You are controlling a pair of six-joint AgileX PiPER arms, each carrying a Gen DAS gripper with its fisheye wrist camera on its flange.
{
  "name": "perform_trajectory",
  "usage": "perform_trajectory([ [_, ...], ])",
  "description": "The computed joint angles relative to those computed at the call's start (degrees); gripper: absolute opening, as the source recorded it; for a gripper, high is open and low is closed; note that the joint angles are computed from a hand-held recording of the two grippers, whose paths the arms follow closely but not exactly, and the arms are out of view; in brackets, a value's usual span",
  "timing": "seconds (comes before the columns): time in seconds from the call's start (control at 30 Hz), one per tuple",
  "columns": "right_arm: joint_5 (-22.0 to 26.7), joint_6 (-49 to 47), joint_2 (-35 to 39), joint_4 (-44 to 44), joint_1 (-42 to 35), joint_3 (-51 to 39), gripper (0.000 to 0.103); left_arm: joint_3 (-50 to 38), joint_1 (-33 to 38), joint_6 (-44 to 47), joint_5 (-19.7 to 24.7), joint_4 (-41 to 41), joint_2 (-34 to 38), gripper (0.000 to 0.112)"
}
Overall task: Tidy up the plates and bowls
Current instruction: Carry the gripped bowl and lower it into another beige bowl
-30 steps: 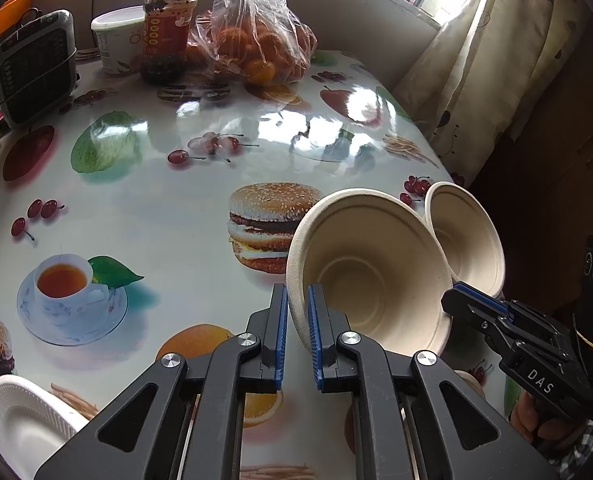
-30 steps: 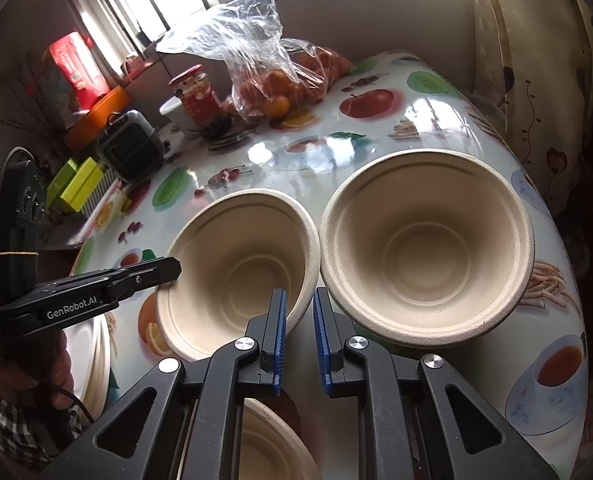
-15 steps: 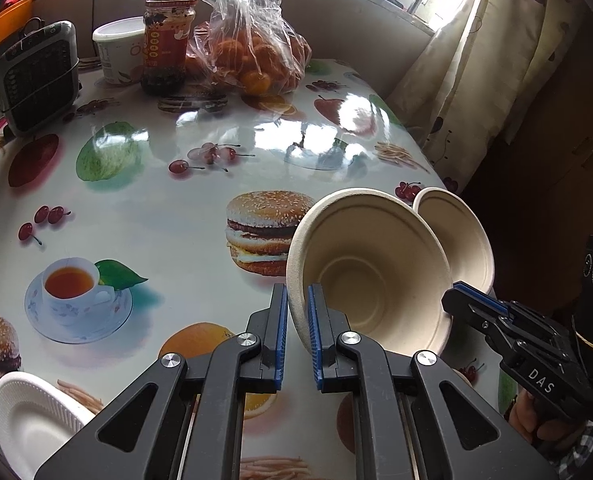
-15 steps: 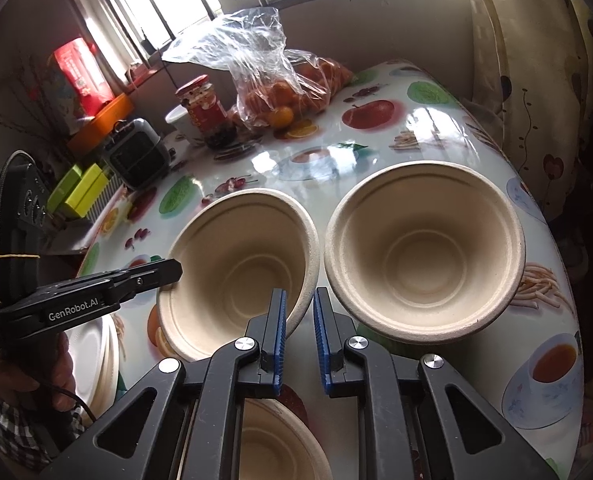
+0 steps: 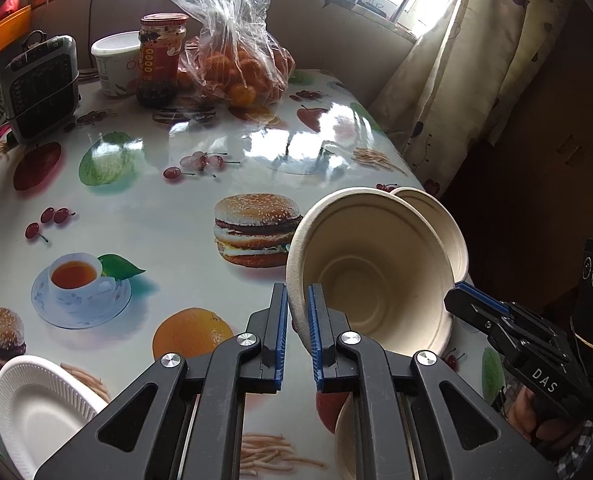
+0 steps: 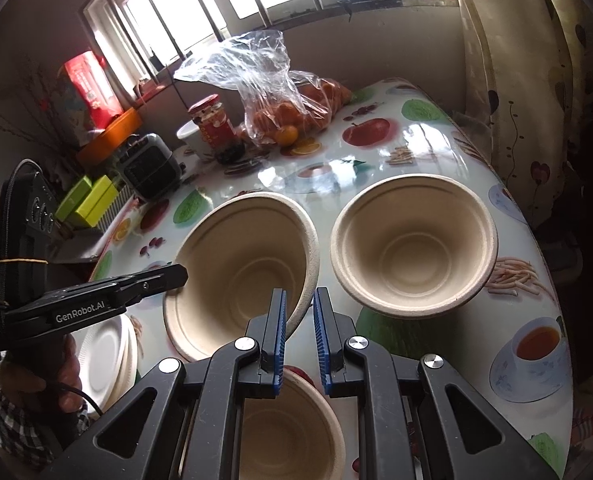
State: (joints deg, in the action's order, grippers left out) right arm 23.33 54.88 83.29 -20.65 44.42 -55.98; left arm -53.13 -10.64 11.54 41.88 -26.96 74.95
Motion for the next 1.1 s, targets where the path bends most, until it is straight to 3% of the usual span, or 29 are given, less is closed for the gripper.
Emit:
perform_trajectory([
  [0.4, 3.25, 13.61, -5.41, -10.82, 5.54, 3.20, 0.014, 1.66, -0.29, 0.75, 1.84, -0.64, -5.00, 0.011],
  [1.1, 14.86, 39.67, -13.90, -27.08, 20.70, 10.06, 0.015, 6.88, -4.92, -0.98, 3.76, 0.67, -13.09, 0.011],
])
